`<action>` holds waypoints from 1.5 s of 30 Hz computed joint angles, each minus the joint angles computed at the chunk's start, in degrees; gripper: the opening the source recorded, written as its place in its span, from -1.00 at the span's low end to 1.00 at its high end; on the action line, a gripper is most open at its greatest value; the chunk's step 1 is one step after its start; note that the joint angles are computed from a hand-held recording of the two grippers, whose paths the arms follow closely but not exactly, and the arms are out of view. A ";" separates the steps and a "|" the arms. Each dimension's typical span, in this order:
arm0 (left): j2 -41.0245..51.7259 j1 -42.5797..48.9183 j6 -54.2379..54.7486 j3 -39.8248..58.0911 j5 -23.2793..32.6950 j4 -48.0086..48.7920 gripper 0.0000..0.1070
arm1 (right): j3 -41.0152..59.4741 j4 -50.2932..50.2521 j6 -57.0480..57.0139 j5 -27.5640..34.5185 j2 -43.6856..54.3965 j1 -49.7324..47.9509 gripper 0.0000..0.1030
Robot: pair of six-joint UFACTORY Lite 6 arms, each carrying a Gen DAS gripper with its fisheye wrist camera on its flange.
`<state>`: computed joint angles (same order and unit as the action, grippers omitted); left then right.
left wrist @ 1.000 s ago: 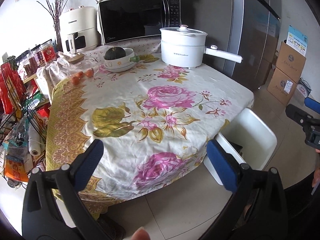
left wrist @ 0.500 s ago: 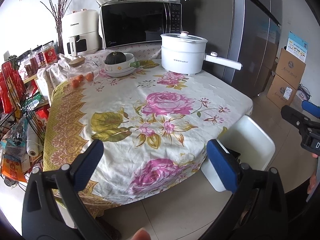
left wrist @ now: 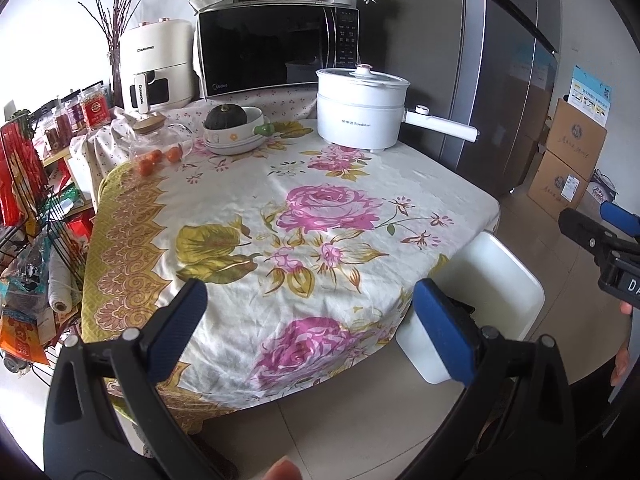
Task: Collect trash
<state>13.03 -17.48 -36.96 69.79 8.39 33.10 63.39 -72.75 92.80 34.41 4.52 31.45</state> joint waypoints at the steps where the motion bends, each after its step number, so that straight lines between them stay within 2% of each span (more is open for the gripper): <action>1: 0.10 -0.07 0.05 0.06 0.08 -0.03 0.91 | 0.01 -0.11 0.10 0.01 -0.01 -0.02 1.00; 22: 0.50 -0.35 3.46 0.68 0.82 -3.37 0.91 | -0.10 -0.10 0.10 0.25 -0.18 0.09 1.00; 38: 0.74 -0.97 2.48 0.82 1.12 -2.30 0.91 | -1.27 -1.42 1.44 0.23 -0.86 -0.06 1.00; 42: 0.84 -0.94 8.85 1.31 1.49 -8.54 0.91 | -1.61 -2.08 2.04 0.60 -1.29 -0.05 1.00; 45: 0.77 -0.53 16.69 2.01 1.91 -16.78 0.91 | -1.56 -2.26 2.01 0.68 -1.23 0.01 1.00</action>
<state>13.80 -18.01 -20.27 71.80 10.30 16.31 61.84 -75.01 94.81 35.08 3.30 31.46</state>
